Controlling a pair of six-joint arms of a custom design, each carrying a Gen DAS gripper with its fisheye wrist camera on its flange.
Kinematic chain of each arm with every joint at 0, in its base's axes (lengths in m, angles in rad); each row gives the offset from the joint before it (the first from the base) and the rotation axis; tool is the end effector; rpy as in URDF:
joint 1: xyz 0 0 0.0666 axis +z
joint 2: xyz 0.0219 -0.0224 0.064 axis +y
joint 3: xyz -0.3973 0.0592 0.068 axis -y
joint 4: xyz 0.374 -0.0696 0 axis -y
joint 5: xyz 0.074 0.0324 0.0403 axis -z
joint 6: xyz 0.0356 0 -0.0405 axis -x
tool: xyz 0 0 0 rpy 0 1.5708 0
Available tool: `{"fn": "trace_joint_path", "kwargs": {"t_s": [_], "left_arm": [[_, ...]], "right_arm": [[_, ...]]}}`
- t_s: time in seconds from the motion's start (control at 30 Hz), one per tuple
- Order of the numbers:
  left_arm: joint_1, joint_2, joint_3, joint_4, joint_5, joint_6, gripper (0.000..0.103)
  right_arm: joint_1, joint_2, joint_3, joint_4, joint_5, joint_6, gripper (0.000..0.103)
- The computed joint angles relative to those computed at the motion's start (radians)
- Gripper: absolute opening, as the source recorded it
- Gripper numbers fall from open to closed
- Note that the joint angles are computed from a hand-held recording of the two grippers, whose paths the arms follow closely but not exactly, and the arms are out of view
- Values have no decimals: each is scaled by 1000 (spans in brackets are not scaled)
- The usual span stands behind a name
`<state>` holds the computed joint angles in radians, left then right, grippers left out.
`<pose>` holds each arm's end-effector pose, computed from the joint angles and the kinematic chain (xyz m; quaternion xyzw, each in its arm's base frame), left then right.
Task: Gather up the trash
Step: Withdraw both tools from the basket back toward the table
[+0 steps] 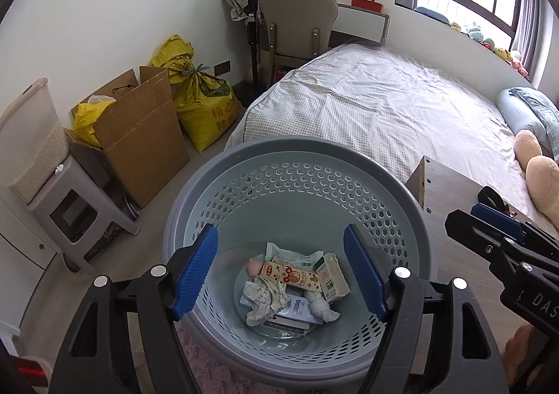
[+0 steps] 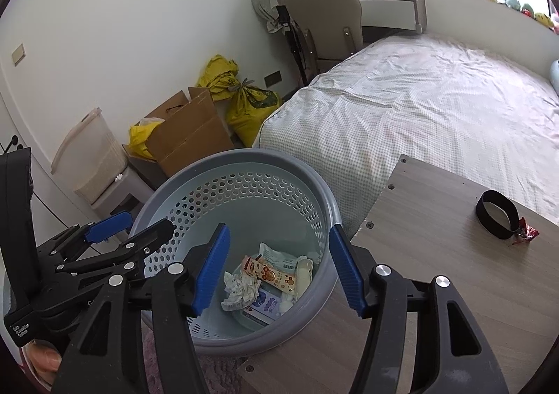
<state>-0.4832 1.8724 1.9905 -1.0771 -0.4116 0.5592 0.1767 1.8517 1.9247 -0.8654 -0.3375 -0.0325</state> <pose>0.5708 -0.2839 0.4464 -0.0970 0.9304 0.0222 0.3527 0.6337 0.1247 0.4440 -0.1293 0.9051 0.1936 0.3558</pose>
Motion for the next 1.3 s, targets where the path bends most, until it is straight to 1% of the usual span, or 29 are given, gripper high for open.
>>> {"fn": "trace_joint_path", "kwargs": {"t_s": [0.1,0.17,0.23,0.47,0.73,0.83,1.07,1.2,1.3], "left_arm": [[-7,2,5,-3,0,4,71],[-12,3,8,-5,6,6,71],[-20,7,15,-8,7,3,71],[-46,25,44,-19,5,-9,71],[-81,61,96,-32,37,-29,71],[-96,82,124,-35,54,-39,71],[-134,175,263,-78,87,-64,71],[-154,234,363,-107,102,-81,71],[-167,293,463,-148,115,-97,71]], "right_arm": [[-7,-14,-21,10,0,-5,58],[-13,-24,-37,20,-3,-13,61],[-20,-37,-56,32,-4,-20,62],[-48,-71,-113,61,-6,-41,62],[-90,-120,-189,101,6,-68,63],[-114,-138,-218,110,15,-80,65],[-191,-167,-276,121,27,-100,66],[-239,-175,-295,123,45,-103,66],[-273,-164,-288,113,53,-105,66]]}}
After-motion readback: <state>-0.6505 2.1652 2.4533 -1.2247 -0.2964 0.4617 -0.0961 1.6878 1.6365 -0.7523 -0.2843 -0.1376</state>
